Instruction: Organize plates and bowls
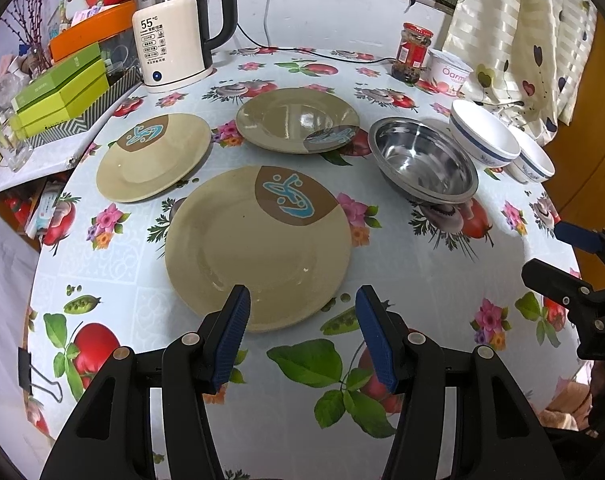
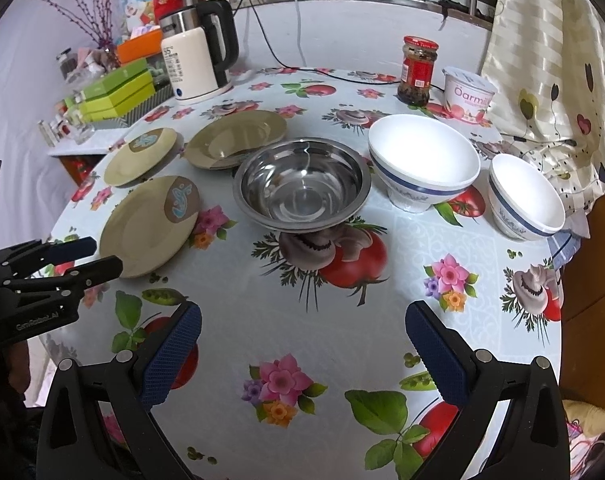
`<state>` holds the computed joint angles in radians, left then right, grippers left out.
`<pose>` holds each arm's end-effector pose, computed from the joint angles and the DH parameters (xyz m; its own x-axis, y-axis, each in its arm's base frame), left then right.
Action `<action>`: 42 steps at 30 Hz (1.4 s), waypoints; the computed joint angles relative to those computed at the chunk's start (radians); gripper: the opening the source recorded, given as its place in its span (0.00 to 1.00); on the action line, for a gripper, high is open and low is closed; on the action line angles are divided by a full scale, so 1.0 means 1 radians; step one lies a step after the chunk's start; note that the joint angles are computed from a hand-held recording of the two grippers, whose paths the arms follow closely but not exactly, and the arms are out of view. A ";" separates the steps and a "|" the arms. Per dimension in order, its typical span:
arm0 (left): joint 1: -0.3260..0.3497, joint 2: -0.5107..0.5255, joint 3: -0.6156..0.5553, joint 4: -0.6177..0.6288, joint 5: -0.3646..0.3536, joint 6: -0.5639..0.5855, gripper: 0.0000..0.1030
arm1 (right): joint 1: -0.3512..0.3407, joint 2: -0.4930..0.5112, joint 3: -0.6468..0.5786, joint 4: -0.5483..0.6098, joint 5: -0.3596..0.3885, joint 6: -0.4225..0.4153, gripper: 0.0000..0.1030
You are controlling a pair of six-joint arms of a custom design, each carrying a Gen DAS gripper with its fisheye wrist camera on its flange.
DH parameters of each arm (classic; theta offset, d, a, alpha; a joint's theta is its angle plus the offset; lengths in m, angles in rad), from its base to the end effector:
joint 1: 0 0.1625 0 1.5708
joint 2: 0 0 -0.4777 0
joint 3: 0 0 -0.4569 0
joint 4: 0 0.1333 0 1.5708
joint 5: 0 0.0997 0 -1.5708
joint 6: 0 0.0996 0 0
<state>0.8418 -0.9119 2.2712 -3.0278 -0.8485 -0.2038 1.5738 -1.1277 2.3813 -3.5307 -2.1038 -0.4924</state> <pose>-0.1811 -0.5018 0.0288 -0.7243 0.2921 -0.6246 0.5273 0.8183 -0.2287 0.0841 -0.4786 0.1594 -0.7588 -0.0713 0.6475 -0.4096 0.8251 -0.3892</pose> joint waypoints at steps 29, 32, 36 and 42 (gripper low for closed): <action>0.034 -0.025 -0.004 -0.034 0.009 -0.019 0.54 | 0.031 0.004 -0.046 0.106 0.019 0.013 0.79; 0.043 -0.032 -0.003 -0.039 0.005 -0.022 0.54 | 0.041 0.012 -0.055 0.110 0.017 0.005 0.79; 0.060 -0.045 -0.003 -0.047 -0.006 -0.029 0.54 | 0.056 0.024 -0.075 0.124 0.019 -0.003 0.79; 0.081 -0.063 0.004 -0.080 -0.010 -0.028 0.54 | 0.079 0.048 -0.115 0.162 0.040 -0.022 0.79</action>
<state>0.9229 -0.9747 2.2751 -3.1082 -0.8583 -0.2319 1.6529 -1.0795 2.2663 -3.3690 -2.0640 -0.5144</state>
